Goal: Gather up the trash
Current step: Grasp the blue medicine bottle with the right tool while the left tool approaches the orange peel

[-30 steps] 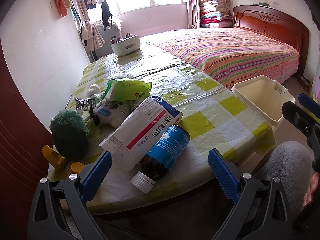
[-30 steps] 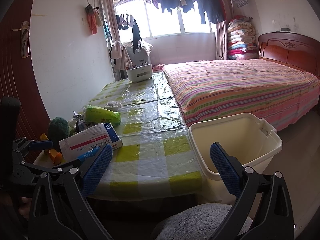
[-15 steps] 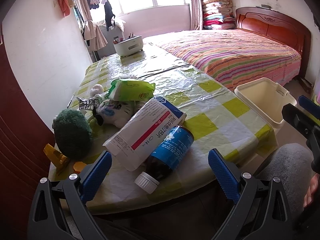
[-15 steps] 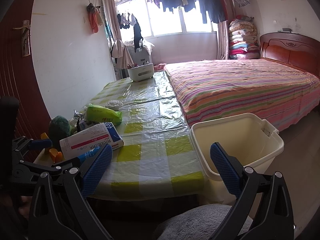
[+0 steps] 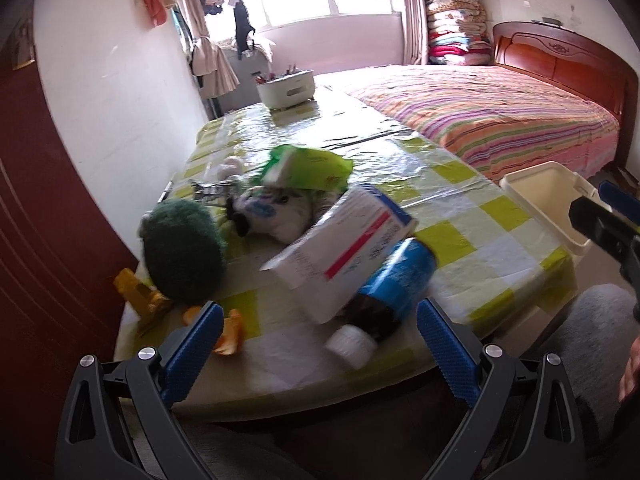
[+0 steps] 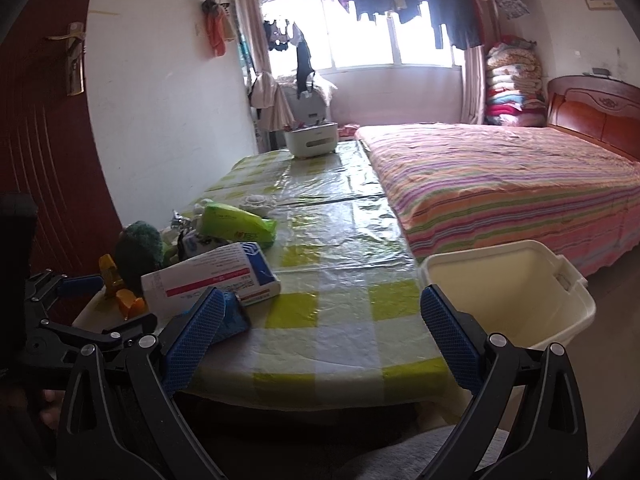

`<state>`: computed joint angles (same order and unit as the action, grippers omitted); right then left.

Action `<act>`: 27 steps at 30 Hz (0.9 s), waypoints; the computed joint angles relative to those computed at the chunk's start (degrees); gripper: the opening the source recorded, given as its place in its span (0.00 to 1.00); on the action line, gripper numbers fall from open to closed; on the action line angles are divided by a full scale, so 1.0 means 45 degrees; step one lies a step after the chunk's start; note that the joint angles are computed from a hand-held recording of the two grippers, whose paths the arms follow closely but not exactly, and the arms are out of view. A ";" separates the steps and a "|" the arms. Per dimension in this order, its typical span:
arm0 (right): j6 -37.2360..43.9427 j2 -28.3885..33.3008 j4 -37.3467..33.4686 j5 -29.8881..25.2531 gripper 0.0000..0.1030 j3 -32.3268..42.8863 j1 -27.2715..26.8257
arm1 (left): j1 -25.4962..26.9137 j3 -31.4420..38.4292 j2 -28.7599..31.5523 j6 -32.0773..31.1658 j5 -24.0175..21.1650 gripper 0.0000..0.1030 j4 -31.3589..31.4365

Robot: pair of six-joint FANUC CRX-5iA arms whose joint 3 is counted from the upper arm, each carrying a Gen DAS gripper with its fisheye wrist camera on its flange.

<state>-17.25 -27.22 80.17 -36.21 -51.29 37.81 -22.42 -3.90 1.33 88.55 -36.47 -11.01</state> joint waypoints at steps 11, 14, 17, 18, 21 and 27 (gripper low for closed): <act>-0.0210 0.1355 0.2817 0.5552 0.94 0.0689 -0.2179 | 0.2227 -0.1881 -0.1265 -0.0204 0.0617 0.92 0.1152; -0.0743 0.1650 0.3928 0.7108 0.94 0.0853 -0.3047 | 0.2624 -0.2313 -0.1440 -0.0481 0.0905 0.92 0.1728; 0.0344 0.1849 0.4320 0.8766 0.94 0.1023 -0.3632 | 0.2814 -0.2510 -0.1593 -0.0422 0.0989 0.92 0.1805; 0.0882 0.1947 0.4901 0.9356 0.94 0.1159 -0.3910 | 0.2863 -0.2552 -0.1618 -0.0442 0.1006 0.92 0.1833; 0.1329 0.2320 0.8925 1.2251 0.94 0.2273 -0.5752 | 0.2925 -0.2543 -0.1614 -0.0415 0.0934 0.92 0.1816; 0.1111 0.4806 1.4942 1.8883 0.93 0.7091 -0.7691 | 0.2939 -0.2704 -0.1717 -0.0639 0.1171 0.92 0.2045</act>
